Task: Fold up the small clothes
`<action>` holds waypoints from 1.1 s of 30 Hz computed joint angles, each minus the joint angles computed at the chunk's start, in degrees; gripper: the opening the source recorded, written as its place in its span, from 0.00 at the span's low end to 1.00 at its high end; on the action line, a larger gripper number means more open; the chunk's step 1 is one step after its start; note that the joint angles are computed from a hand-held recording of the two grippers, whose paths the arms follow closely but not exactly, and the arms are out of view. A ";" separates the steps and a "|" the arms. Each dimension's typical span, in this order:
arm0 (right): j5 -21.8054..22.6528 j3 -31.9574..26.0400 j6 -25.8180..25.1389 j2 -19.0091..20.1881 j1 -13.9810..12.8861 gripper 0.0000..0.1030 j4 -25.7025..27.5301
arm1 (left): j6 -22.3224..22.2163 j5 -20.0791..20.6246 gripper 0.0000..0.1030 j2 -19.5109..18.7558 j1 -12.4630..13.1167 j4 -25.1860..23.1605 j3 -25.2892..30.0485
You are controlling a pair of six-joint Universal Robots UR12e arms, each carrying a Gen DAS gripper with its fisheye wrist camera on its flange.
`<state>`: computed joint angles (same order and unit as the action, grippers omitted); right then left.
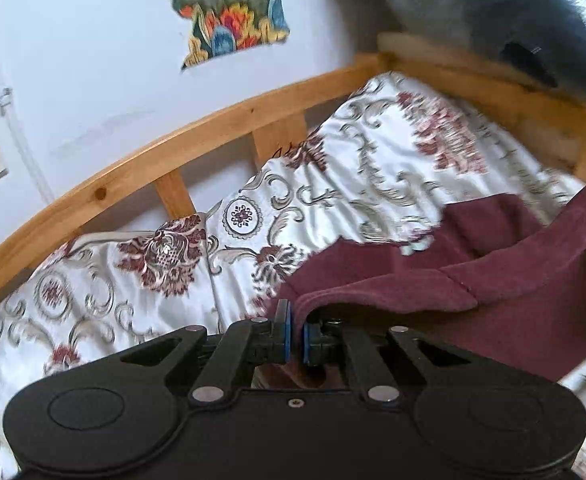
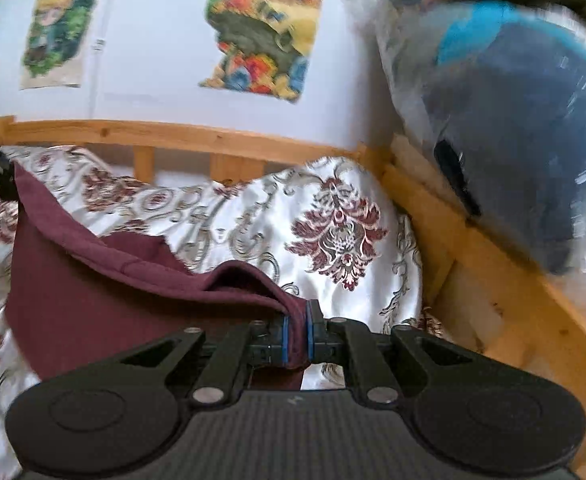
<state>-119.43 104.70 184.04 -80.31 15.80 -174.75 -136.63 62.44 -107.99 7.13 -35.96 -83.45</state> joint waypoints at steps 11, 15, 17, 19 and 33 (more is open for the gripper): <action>6.88 -5.44 8.83 5.71 -5.56 0.10 9.38 | -6.59 8.93 0.06 -9.87 -4.68 -7.68 10.27; 7.59 -6.33 12.40 6.87 -6.28 0.10 10.82 | -9.79 9.94 0.06 -11.78 -5.19 -9.14 12.07; 7.80 -6.71 13.56 7.31 -6.55 0.11 11.49 | -10.92 11.04 0.07 -12.47 -5.51 -9.67 12.76; 7.61 -7.13 14.28 7.73 -6.58 0.14 12.34 | -12.10 12.48 0.11 -12.97 -5.81 -10.83 13.45; 5.86 -2.40 11.64 5.08 -5.20 0.89 6.23 | -9.20 -0.42 0.84 -6.98 -0.31 -3.11 2.19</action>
<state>-113.58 102.30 195.69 -75.23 10.61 -168.52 -145.84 62.02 -114.97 6.82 -39.07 -81.26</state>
